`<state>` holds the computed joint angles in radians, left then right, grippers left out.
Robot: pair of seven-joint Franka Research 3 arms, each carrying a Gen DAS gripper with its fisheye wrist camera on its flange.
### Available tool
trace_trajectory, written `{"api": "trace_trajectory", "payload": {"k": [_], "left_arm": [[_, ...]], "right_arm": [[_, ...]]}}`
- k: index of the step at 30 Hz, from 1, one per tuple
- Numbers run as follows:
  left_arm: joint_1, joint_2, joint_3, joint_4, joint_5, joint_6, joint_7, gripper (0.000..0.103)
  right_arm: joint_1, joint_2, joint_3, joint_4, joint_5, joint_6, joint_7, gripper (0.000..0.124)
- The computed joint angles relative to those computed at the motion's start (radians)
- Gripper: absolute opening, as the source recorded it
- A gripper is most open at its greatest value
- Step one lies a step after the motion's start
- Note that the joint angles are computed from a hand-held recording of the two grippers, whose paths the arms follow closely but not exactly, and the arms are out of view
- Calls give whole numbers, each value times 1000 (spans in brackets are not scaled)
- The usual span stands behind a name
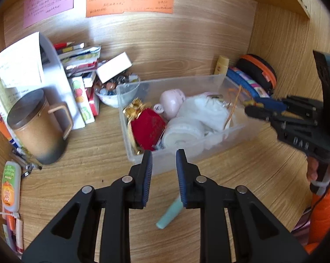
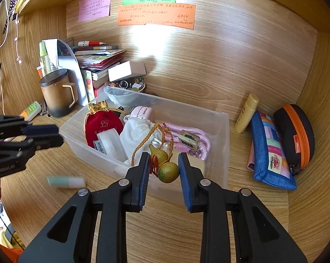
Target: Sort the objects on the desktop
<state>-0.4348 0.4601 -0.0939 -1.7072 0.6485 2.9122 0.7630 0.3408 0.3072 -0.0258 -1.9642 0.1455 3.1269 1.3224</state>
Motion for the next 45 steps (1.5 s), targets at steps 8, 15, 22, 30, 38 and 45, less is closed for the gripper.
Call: {"api": "trace_trajectory", "payload": {"k": [8,15,22,30,38,45], "left_arm": [[70,8,-92,-46,-115,-5,141,21],[79,-1,-123,-89,-206,-5,235,29],[71,-21,-123,-135,-259,8,230,54],[28,-3,-107,-119,-257,-23,207,65],[-63,13,-20,-71,-106,-107,43,74],[-29,32,-57,-50,-102,-153,58,74]], "right_arm": [[17,36,-34,48,-16,-34,34,24],[15,75,-51,101,-41,-67,66,24],[13,96,-55,129,-62,-82,81,24],[4,122,-48,170,-79,-96,70,24],[-35,126,2,177,-49,-87,-1,24],[-63,129,40,179,2,-84,-69,24]]}}
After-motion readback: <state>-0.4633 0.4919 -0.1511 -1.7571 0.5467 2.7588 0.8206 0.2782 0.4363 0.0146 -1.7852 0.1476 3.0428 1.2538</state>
